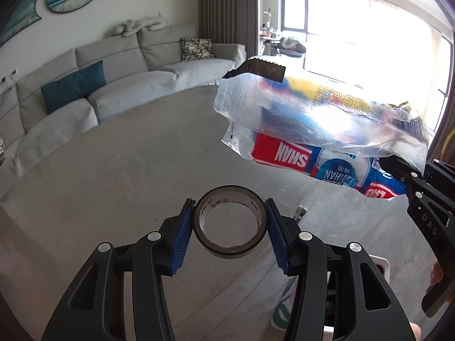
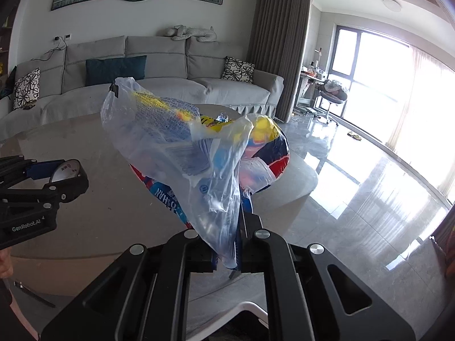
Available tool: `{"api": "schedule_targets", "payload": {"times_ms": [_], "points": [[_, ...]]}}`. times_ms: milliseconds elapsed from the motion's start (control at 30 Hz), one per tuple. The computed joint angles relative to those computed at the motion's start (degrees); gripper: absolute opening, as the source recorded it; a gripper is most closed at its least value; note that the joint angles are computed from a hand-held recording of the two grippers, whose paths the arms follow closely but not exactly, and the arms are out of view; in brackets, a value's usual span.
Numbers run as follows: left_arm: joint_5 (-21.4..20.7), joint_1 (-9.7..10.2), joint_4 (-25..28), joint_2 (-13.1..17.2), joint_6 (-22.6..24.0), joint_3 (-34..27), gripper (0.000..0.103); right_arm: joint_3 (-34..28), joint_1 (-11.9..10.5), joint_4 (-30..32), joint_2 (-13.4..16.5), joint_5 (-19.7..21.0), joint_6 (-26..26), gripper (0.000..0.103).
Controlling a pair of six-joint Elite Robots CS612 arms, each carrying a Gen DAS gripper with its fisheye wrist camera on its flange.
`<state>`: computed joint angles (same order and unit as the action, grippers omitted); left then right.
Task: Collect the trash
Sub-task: 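Carry the tape roll and clear bag over the bin with both grippers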
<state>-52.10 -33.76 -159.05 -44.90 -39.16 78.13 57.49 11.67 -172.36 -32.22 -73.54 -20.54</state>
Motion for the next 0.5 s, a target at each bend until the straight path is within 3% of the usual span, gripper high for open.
{"api": "schedule_targets", "payload": {"times_ms": [267,500], "points": [[-4.32,-3.05,-3.64,1.70,3.86,-2.01,0.051,12.31,-2.94,-5.43,-6.39,-4.43,1.12,0.009],[-7.91,-4.95,-4.48,3.17,5.73,-4.23,0.051,19.27,-4.82,-3.51,-8.50,-9.62,1.75,0.010]]}}
